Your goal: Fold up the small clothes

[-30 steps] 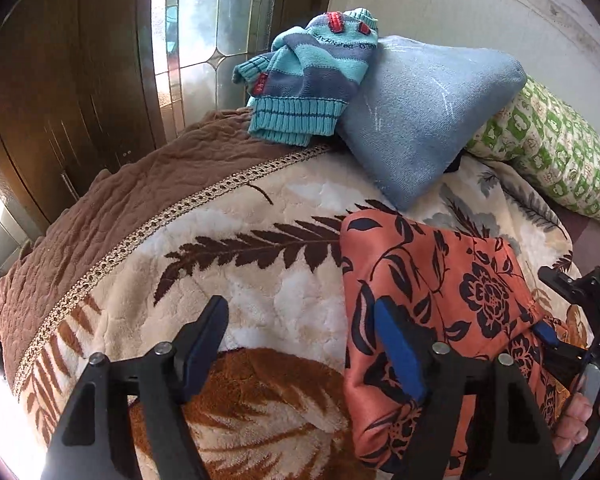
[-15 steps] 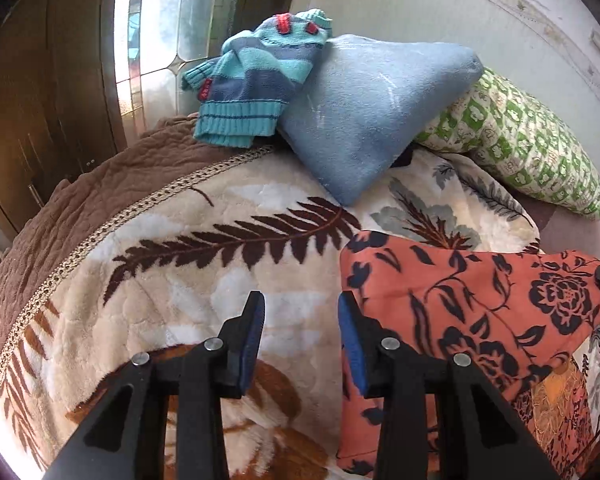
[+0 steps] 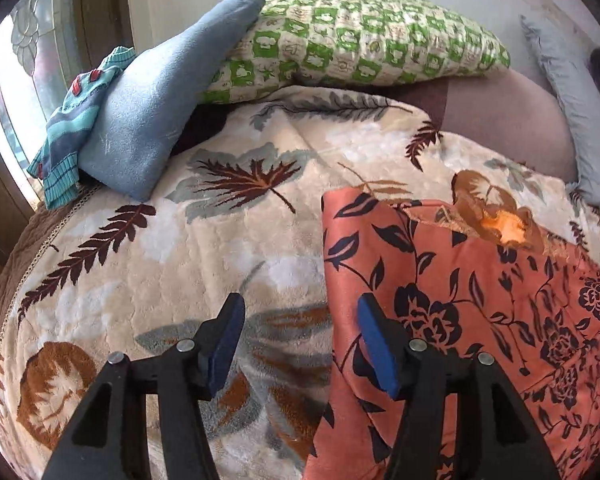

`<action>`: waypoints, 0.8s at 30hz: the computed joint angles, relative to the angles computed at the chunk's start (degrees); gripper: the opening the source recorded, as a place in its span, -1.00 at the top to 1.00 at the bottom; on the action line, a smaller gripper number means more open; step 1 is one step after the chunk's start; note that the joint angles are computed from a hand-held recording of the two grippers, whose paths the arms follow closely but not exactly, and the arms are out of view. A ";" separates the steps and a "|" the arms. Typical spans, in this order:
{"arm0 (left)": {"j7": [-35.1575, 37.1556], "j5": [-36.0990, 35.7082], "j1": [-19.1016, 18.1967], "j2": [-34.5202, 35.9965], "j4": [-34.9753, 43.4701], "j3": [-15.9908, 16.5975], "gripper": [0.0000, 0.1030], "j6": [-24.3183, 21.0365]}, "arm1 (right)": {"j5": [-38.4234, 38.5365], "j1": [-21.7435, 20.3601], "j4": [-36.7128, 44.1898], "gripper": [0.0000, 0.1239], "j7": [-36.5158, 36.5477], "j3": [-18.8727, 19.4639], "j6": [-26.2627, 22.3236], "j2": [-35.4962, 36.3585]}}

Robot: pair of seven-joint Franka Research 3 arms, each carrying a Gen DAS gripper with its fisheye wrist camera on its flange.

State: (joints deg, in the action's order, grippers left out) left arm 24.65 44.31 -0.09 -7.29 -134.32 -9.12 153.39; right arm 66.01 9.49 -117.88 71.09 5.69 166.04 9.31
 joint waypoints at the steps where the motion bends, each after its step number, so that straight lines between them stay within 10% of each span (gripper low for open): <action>1: 1.06 -0.45 -0.48 0.94 1.10 -0.57 -0.20 -3.19 | -1.00 -0.20 -0.26 0.81 2.39 -0.59 -1.13 1.01; 9: 1.62 -2.24 -2.38 3.05 3.57 -0.32 -0.47 -10.04 | 7.51 -6.08 -1.78 0.78 -3.54 -0.89 -10.62 3.22; 15: -3.20 4.76 -4.05 3.48 5.75 -1.82 -0.47 -17.21 | 13.19 -3.75 -8.14 0.74 -15.57 -1.86 1.54 -2.79; 20: -6.07 9.68 -6.63 2.12 7.01 -3.16 -0.47 -19.70 | 21.31 -1.73 -5.44 0.74 -31.11 -1.66 -4.44 -3.53; 24: -1.00 8.51 -8.08 4.22 9.52 -3.46 -0.55 -19.49 | 6.72 0.58 -2.45 0.74 -18.80 -2.21 -7.40 1.02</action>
